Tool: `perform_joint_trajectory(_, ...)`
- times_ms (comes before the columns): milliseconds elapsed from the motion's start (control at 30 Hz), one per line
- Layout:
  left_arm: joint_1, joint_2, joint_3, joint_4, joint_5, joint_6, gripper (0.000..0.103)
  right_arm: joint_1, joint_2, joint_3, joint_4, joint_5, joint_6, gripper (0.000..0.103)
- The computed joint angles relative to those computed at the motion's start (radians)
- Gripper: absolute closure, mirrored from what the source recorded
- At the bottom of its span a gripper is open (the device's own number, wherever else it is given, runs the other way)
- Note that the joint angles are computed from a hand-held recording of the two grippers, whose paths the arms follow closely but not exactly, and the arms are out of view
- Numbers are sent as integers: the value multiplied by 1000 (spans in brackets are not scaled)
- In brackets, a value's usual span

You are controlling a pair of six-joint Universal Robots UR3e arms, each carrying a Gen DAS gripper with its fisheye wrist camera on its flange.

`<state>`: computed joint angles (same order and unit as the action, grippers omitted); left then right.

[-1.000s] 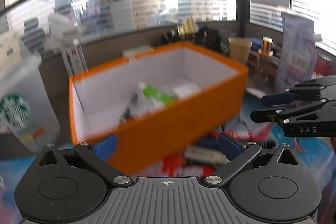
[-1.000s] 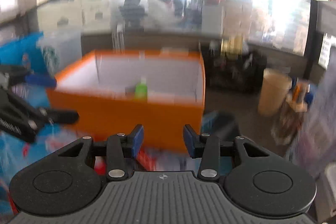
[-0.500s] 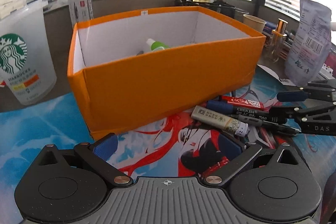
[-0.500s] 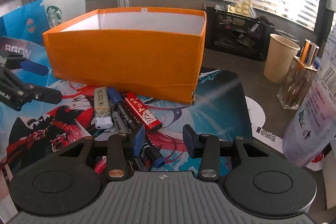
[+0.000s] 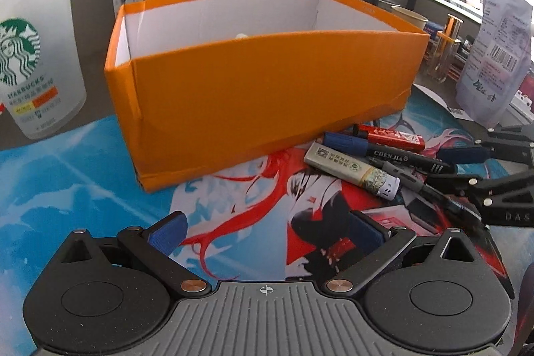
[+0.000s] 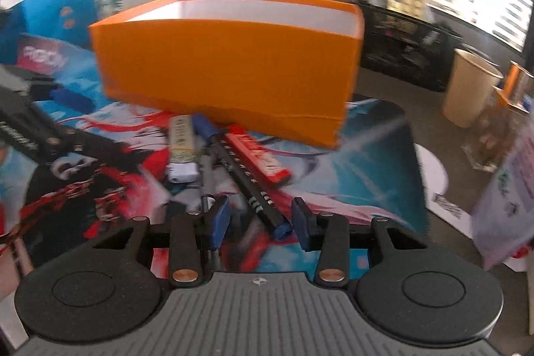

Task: Organize rigid objects
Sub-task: 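Move both tools back to the pile of items, then grasp a black pen with the left tool while the right tool reaches for a blue-capped marker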

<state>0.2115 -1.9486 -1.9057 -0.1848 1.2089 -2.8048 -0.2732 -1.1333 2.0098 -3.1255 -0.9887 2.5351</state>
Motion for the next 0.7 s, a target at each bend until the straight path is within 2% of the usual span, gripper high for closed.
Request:
perform_joint_trajectory(33,4,0,-3,0,-2,0,1,15,-1,11,-24,-17,23,65)
perform_joint_trajectory(133,16,6,-15,1,-5,1,1,57,-16,32,-50,-55,58,76)
perform_joint_trajectory(267,35,21,-40,8,-11,9,1,106,-46,74,-62,-69,66,78)
perform_joint_trajectory(433,66,48,-80,18,-24,16,1,161,-62,96,-68,-74,111,78)
perform_joint_trajectory(533,96,86,-116,5,-38,20,1,208,-45,107,-133,-113,135,77)
perform_joint_trajectory(600,121,129,-150,-12,-70,28,1,246,-14,111,-226,-181,156,70)
perform_joint_trajectory(633,132,152,-169,-22,-89,37,1,258,4,106,-258,-201,158,64)
perform_joint_trajectory(700,132,191,-205,-19,-108,41,1,250,30,75,-255,-183,172,64)
